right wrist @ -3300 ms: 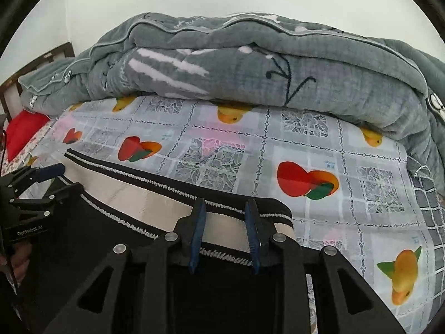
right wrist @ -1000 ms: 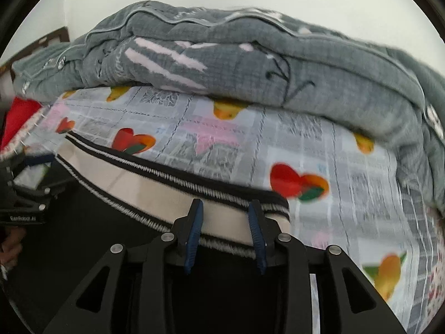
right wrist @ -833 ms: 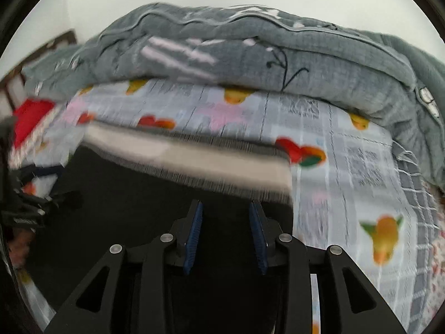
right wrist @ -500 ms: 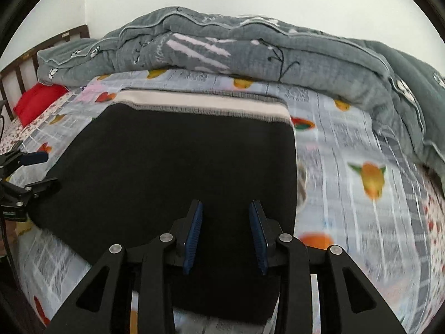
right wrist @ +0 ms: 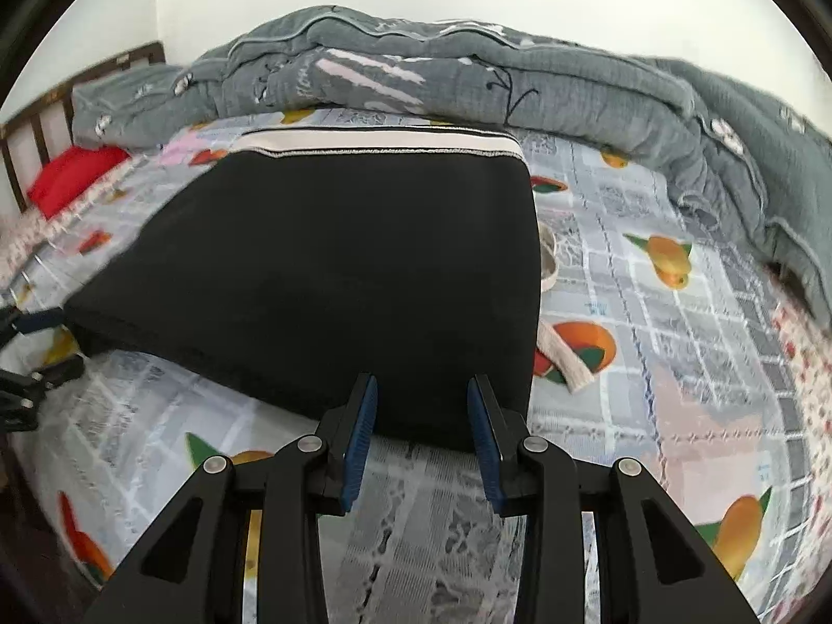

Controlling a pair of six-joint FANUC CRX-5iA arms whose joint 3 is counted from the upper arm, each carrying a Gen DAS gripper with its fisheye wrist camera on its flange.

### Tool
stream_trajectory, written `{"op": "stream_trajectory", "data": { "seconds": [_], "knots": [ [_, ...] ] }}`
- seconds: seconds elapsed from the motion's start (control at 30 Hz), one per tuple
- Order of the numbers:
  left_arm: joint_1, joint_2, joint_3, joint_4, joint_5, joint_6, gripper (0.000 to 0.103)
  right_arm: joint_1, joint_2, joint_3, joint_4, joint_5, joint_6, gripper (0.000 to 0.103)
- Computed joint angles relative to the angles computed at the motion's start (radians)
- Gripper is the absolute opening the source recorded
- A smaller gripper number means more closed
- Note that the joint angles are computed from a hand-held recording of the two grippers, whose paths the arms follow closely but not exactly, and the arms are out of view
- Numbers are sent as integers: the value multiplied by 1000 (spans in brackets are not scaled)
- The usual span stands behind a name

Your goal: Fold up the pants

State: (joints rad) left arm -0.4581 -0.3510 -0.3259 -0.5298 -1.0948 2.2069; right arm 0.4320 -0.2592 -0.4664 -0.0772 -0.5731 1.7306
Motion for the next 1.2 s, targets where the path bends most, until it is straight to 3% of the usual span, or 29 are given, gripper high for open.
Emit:
{"op": "stream_trajectory", "data": {
  "seconds": [0.1, 0.17, 0.2, 0.3, 0.33, 0.4, 0.5, 0.6, 0.67, 0.73, 0.83, 0.97, 1.03, 1.1, 1.2],
  "knots": [
    [-43, 47, 48, -53, -45, 10, 64, -37, 4, 36, -87, -47, 58, 36],
    [-38, 65, 64, -41, -36, 5, 39, -47, 0, 40, -110, -61, 73, 36],
    [-35, 69, 70, -40, -22, 20, 28, -47, -3, 38, -110, -65, 75, 36],
    [0, 8, 24, -32, 72, 135, 16, -40, -16, 17, -89, -57, 72, 36],
    [28, -25, -13, -4, 119, 167, 16, -39, -22, 9, -84, -54, 72, 36],
    [77, -17, -43, 67, 129, 145, 16, -48, -22, 6, -96, -56, 89, 36],
    [11, -6, -32, -6, 96, 176, 16, -63, -4, 17, -119, -76, 116, 36],
    [32, -56, -56, 57, 103, 143, 16, -65, -15, 16, -114, -73, 119, 35],
    [13, -122, -85, 33, 121, 185, 25, -75, -42, 13, -132, -51, 138, 35],
    [-10, -162, -93, -13, 129, 236, 45, -106, -59, 37, -206, -49, 208, 37],
    [21, -186, -90, -5, 188, 239, 48, -121, -54, 62, -245, -23, 227, 42],
    [98, -87, -21, 70, 267, 189, 52, -48, -19, 38, -66, 77, 2, 43],
    [93, -20, 12, 53, 262, 192, 57, -36, 5, 37, -60, 105, 7, 43],
    [131, 35, -12, 133, 292, 128, 57, -11, 45, 19, 46, 112, -68, 43],
    [39, 37, -21, -15, 282, 228, 60, 8, 52, -55, 167, 176, -127, 47]
  ]
}}
